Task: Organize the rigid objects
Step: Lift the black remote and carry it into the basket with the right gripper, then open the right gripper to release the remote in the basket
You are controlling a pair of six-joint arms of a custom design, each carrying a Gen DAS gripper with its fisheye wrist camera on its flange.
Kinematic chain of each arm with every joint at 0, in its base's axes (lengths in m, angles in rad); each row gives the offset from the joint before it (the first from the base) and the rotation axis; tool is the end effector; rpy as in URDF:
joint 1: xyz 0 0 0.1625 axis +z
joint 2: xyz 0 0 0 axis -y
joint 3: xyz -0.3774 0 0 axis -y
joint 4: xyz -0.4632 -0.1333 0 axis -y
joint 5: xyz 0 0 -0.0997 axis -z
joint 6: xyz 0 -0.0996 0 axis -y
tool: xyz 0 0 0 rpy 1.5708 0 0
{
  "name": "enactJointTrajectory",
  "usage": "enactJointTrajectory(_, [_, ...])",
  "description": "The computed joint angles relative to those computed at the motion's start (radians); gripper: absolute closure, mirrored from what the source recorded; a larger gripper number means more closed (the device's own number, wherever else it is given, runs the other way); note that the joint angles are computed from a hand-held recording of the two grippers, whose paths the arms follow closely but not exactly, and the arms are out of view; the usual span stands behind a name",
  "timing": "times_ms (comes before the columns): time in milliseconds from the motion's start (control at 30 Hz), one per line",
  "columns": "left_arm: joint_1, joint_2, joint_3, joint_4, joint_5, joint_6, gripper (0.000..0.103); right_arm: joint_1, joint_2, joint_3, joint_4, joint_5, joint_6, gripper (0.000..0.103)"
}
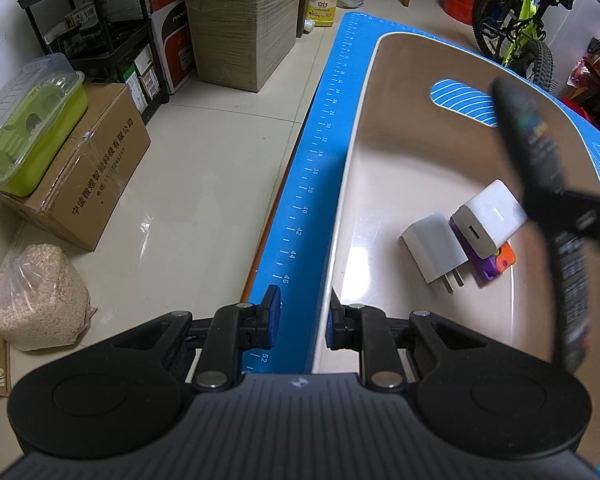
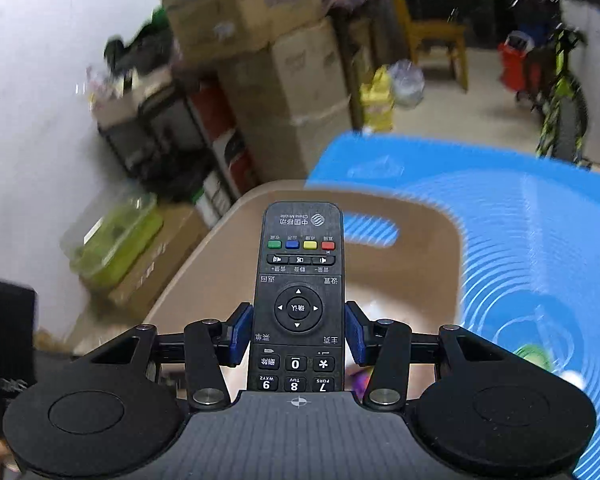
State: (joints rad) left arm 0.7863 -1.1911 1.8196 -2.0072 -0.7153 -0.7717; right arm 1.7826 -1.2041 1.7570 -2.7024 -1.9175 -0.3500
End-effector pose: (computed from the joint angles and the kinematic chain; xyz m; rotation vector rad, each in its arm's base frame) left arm -0.2763 -0.5719 0.1575 0.1178 2.3393 -0.5883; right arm 0.2369 -0.6284 0.2477 0.6045 -2.5956 0.7583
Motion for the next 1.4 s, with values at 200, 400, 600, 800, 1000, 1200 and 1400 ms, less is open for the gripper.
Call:
enactJointTrajectory(200, [0.0, 0.0, 0.0, -0.001, 0.0, 0.001, 0.078, 0.007, 0.06, -0.043, 0.13, -0.071, 0.001, 0.049])
enactJointTrajectory(400, [0.0, 0.001, 0.0, -0.002, 0.0, 0.0, 0.078, 0.016, 0.11, -0.08, 0.219, -0.149, -0.007, 0.049])
enactJointTrajectory(600, [0.001, 0.001, 0.0, -0.001, 0.0, 0.0, 0.078, 0.022, 0.156, -0.114, 0.261, -0.211, -0.013, 0.049])
enactJointTrajectory(800, [0.001, 0.002, -0.002, 0.0, 0.001, 0.0, 0.078, 0.03, 0.19, -0.136, 0.263, -0.242, -0.02, 0.049])
enactJointTrajectory(1000, [0.001, 0.006, -0.003, -0.002, 0.001, 0.001, 0.078, 0.04, 0.207, -0.149, 0.272, -0.27, -0.034, 0.049])
enactJointTrajectory(1200, [0.001, 0.005, -0.003, -0.001, 0.002, 0.001, 0.078, 0.03, 0.185, -0.137, 0.256, -0.23, -0.011, 0.041])
enactJointTrajectory(1400, [0.002, 0.005, -0.003, -0.005, 0.0, 0.002, 0.078, 0.024, 0.099, -0.081, 0.218, -0.172, -0.045, 0.038])
